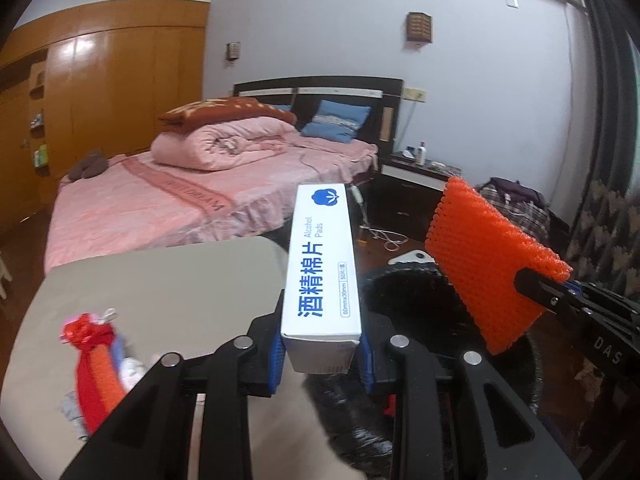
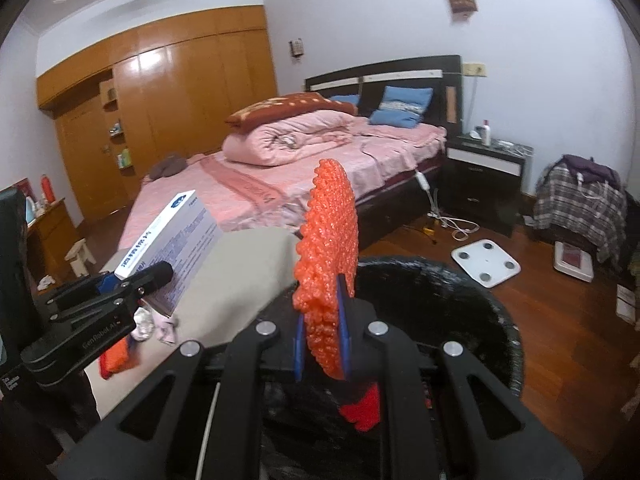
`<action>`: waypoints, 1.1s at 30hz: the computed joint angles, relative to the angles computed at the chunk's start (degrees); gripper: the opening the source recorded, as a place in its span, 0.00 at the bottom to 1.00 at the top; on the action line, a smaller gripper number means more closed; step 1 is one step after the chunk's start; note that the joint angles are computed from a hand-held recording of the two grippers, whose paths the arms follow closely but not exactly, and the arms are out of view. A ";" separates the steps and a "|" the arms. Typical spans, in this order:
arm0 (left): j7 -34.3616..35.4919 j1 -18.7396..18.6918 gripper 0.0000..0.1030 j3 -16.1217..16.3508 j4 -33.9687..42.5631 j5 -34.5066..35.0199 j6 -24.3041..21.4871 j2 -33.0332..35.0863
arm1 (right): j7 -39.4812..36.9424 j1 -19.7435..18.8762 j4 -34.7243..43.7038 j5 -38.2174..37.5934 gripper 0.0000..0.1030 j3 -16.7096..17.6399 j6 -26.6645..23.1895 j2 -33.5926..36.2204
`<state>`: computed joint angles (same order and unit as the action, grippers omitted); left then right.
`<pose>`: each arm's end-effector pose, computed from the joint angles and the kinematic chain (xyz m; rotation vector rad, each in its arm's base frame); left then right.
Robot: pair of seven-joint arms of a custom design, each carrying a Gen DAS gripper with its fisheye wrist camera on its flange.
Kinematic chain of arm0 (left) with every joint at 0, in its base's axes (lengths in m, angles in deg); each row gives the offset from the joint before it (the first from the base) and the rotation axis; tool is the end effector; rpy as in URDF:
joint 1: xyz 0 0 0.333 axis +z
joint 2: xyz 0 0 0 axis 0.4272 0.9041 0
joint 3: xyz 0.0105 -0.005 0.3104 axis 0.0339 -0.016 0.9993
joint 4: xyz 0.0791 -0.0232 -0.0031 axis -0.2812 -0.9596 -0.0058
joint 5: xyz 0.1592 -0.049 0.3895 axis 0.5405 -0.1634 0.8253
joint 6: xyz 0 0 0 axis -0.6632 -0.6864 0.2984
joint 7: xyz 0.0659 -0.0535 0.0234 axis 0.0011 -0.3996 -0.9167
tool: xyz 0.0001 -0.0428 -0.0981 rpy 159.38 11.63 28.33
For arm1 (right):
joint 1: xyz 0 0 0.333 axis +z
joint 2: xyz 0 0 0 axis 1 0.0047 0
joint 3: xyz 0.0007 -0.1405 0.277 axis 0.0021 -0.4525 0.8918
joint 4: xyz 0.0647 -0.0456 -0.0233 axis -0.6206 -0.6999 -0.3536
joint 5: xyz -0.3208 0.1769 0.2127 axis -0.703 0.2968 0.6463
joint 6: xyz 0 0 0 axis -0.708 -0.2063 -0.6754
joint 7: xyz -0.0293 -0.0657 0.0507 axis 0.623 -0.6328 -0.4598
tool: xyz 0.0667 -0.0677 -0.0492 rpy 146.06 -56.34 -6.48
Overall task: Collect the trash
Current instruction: 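Move box and scrubber over the bin and open both tools to drop them, then return both tools to the pile on the table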
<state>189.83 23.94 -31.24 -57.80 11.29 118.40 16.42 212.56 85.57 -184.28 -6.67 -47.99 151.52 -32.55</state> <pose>0.6917 -0.2342 0.5687 -1.2161 2.0678 -1.2296 0.5930 0.0439 0.5546 -1.3572 1.7467 -0.8910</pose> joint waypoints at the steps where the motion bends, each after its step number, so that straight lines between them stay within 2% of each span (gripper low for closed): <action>1: 0.31 -0.14 0.28 -0.33 0.33 -0.02 -0.26 0.32 | 0.77 -0.43 -0.65 -0.56 0.12 -0.13 -0.18 -0.44; 13: 0.22 -4.21 0.29 -1.99 9.72 3.07 -5.32 8.38 | 4.16 -4.47 -3.62 -3.24 0.14 -0.13 -1.79 -1.90; 16: 0.83 -4.67 0.32 -2.54 11.78 3.47 -7.36 10.18 | 4.87 -4.75 -3.60 -3.68 0.17 -0.34 -2.24 -1.65; 17: 1.12 -4.86 0.43 -2.53 11.97 3.72 -7.41 10.52 | 4.96 -4.71 -3.71 -3.46 0.21 -0.52 -2.67 -1.55; 18: 1.56 -4.75 0.47 -2.75 11.73 3.62 -7.25 10.58 | 5.26 -4.69 -3.78 -3.51 0.29 -0.65 -2.90 -1.57; 19: 1.81 -4.65 0.50 -2.85 11.63 3.52 -7.10 10.72 | 6.53 -4.97 -3.84 -4.52 0.40 -0.52 -3.25 -1.65; 23: 0.41 -4.79 0.59 -1.80 11.02 4.11 -6.23 10.29 | 10.16 -5.51 -3.87 -8.55 0.62 -0.42 -3.88 -1.98; 25: -0.10 -4.43 0.64 -1.41 10.41 4.60 -5.27 9.82 | 12.75 -5.81 -3.72 -11.37 0.84 -0.13 -4.23 -2.23; 29: -2.55 -3.54 0.81 0.10 8.40 6.25 -2.41 8.20 | 17.71 -5.36 -2.99 -17.17 0.95 0.05 -5.16 -2.47; 33: -4.67 -1.87 0.87 1.21 5.50 7.80 0.28 5.90 | 16.83 -3.29 -2.01 -15.88 0.95 -0.61 -4.77 -1.73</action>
